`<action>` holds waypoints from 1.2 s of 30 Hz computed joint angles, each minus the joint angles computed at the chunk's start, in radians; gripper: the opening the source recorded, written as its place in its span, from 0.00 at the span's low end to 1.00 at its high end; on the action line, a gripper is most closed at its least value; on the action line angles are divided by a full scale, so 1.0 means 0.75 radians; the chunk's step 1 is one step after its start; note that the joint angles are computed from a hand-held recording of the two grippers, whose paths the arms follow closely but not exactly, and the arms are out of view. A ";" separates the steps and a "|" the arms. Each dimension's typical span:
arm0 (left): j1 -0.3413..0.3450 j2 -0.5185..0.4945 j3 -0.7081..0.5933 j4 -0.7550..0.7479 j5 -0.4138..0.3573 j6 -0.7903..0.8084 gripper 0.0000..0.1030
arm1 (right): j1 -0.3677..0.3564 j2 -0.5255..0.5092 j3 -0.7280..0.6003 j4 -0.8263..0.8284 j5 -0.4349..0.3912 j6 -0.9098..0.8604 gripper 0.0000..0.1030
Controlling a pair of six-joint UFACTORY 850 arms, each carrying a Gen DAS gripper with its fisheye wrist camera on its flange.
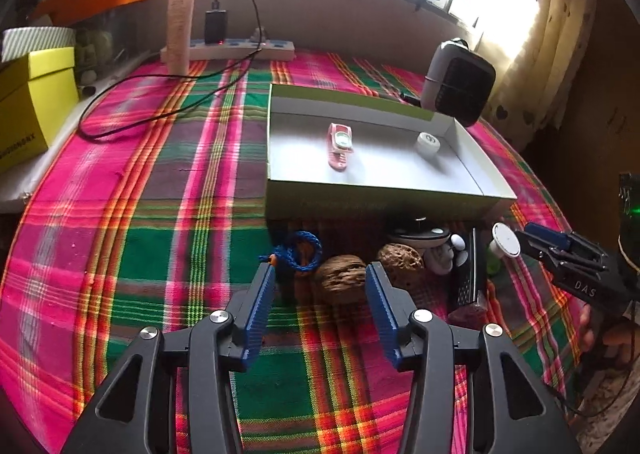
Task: Organize objects
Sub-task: 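Withdraw both open tools from the box back toward the remaining items, then grasp the second pink clip with mint top using the right tool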
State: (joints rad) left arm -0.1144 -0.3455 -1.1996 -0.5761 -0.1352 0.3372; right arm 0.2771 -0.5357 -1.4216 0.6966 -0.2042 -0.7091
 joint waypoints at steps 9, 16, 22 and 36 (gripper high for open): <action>-0.017 -0.031 -0.038 0.168 -0.043 -0.175 0.44 | 0.005 -0.024 -0.038 -0.027 -0.042 -0.064 0.45; -0.017 -0.043 -0.049 0.183 -0.043 -0.202 0.44 | 0.012 -0.061 -0.090 -0.086 -0.108 -0.086 0.45; -0.015 -0.042 -0.046 0.156 -0.041 -0.175 0.44 | 0.007 -0.047 -0.066 0.061 -0.141 -0.289 0.45; -0.018 -0.044 -0.050 0.260 -0.034 -0.280 0.44 | 0.023 -0.054 -0.075 -0.077 -0.106 -0.185 0.45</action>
